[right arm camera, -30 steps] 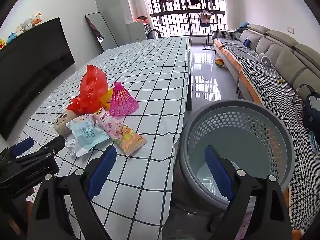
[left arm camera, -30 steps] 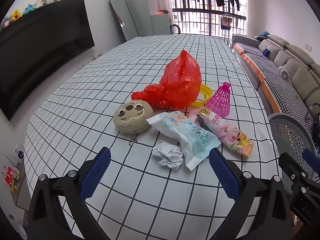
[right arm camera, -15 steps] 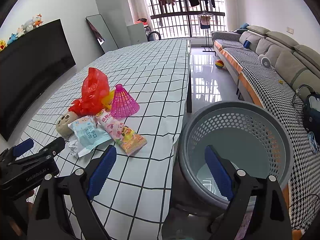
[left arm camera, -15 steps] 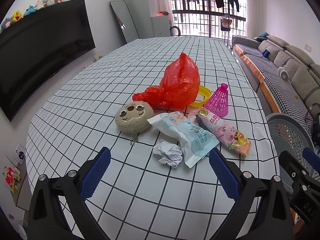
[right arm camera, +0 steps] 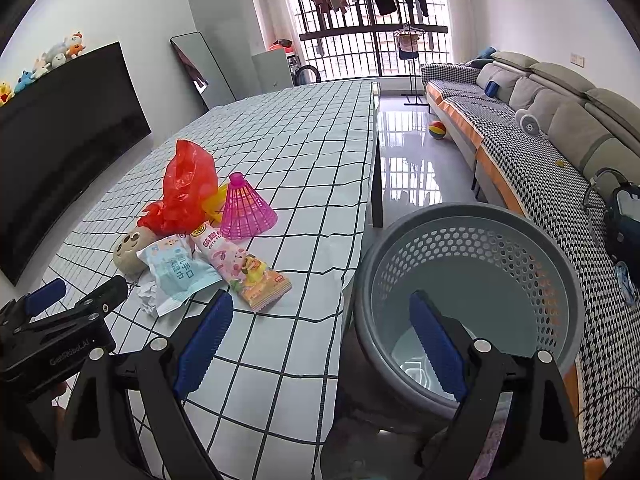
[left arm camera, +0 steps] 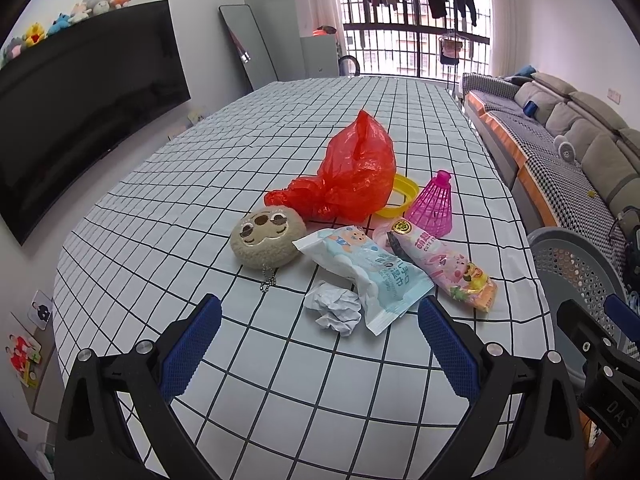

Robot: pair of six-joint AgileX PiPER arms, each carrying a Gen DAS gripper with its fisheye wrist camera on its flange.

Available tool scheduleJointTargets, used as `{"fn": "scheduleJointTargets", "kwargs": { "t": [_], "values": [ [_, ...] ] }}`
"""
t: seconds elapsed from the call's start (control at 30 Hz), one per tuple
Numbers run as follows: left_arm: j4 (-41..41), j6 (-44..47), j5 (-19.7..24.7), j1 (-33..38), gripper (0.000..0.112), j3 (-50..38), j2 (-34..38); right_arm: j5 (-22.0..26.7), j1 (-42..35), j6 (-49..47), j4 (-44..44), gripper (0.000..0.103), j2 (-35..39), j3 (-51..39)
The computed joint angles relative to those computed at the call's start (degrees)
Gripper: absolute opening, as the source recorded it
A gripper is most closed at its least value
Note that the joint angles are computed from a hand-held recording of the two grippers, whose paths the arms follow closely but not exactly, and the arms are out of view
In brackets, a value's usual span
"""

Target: Collect trash

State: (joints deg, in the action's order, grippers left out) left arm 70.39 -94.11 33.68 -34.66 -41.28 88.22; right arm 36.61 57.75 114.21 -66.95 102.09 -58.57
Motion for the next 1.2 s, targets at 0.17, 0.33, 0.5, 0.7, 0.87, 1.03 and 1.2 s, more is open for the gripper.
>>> {"fn": "scheduleJointTargets", "kwargs": {
  "t": [0.17,0.33,0.5,0.7,0.87,1.03,1.2],
  "values": [
    [0.1,-0.1,0.1,-0.1,0.097,0.1,-0.1,0.0,0.0,0.2,-0.2,0.086,-0.2,0.2],
    [0.1,-0.3,0.2,-0.3,0.097,0.1,-0.1,0.0,0.1,0.4,-0.3,0.086,-0.3,0.4],
    [0.3,-0.5,0.3,-0.4,0.097,0.1,-0.1,-0.1,0.1,0.5,-0.4,0.086,-0.3,0.4],
    [0.3,-0.6,0.6,-0.7,0.097,0.2,-0.3,0.1,0.2,0.7,-0.5,0.086,-0.4,0.5],
    [0.3,-0.8,0.6,-0.7,0.097,0.2,-0.3,0.1,0.2,0.7,-0.5,0.086,-0.4,0.5],
    [0.2,-0.6,0.4,-0.7,0.097,0.2,-0.3,0.2,0.3,0.5,-0.3,0.086,-0.5,0.6],
    [0.2,-0.8,0.6,-1.0,0.097,0.4,-0.6,0.3,0.5,0.3,0.0,0.086,-0.6,0.5]
  ]
}}
